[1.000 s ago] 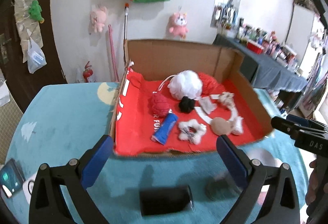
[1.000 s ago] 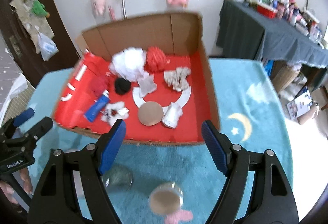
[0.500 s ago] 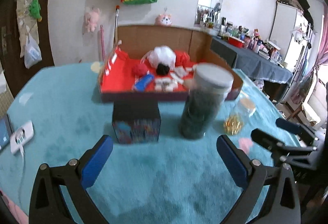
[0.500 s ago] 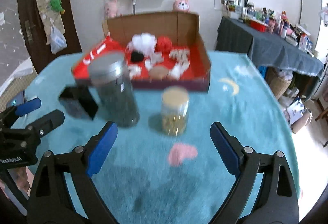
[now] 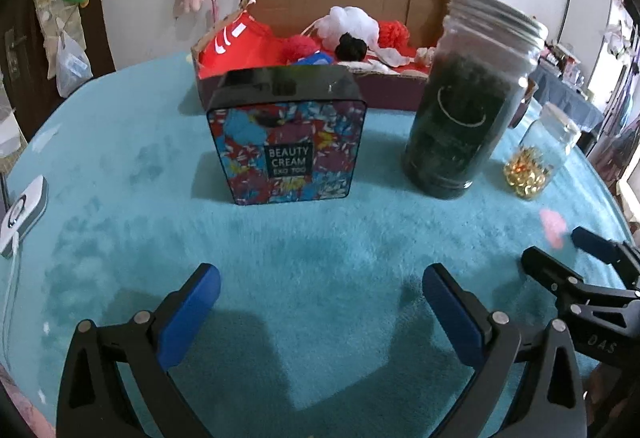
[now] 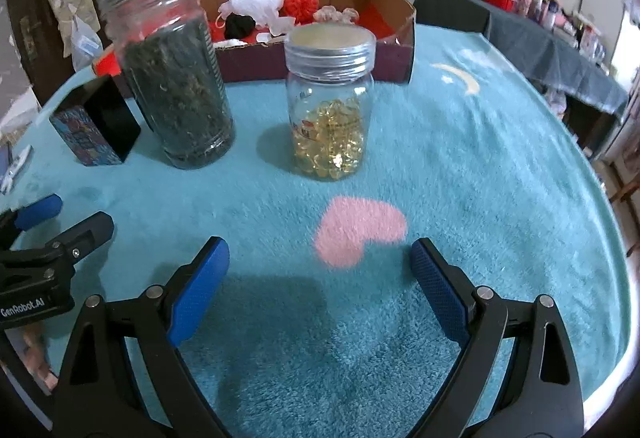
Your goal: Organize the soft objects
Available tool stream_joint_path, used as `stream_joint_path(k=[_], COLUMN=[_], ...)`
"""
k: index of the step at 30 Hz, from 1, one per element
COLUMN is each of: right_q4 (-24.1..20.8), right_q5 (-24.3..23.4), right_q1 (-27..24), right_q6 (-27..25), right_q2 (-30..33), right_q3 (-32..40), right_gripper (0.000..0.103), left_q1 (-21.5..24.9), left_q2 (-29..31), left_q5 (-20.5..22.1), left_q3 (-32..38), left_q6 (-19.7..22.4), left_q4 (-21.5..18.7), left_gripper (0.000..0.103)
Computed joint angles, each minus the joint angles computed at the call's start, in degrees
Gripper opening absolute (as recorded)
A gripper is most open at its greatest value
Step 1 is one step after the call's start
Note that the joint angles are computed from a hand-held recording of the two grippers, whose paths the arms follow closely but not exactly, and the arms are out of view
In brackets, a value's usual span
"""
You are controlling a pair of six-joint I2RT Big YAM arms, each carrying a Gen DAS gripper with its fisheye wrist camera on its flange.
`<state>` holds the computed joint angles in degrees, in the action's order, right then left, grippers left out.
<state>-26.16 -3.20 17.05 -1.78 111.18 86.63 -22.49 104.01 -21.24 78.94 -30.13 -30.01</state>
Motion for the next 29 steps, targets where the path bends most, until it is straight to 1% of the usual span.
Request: stream_joint_path(k=[4,10,29], right_q4=[0.94,1.98,2.56], right_q5=[0.04,0.54,0.11], right_q1=[0.02,0.17,-0.09], right_q6=[1.37,1.50,1.50], right_q2=[-0.18,-0.40,-0.65], right_q3=[-0.61,-1.32,-1.87], right_gripper=[0.093,0.093,0.094], left_q1=[-0.52,-0.69,-0.52], left_q2=[0.54,0.37,0.04], left_q5=[-1.85,-2.32,-1.86], left_q3=[0.53,0.13,-0.32], left_q6=[0.19,-0.52,-0.37], left_q4=[-1.18,-0.96,-0.30], left_gripper=[0.103,0.103,0.103])
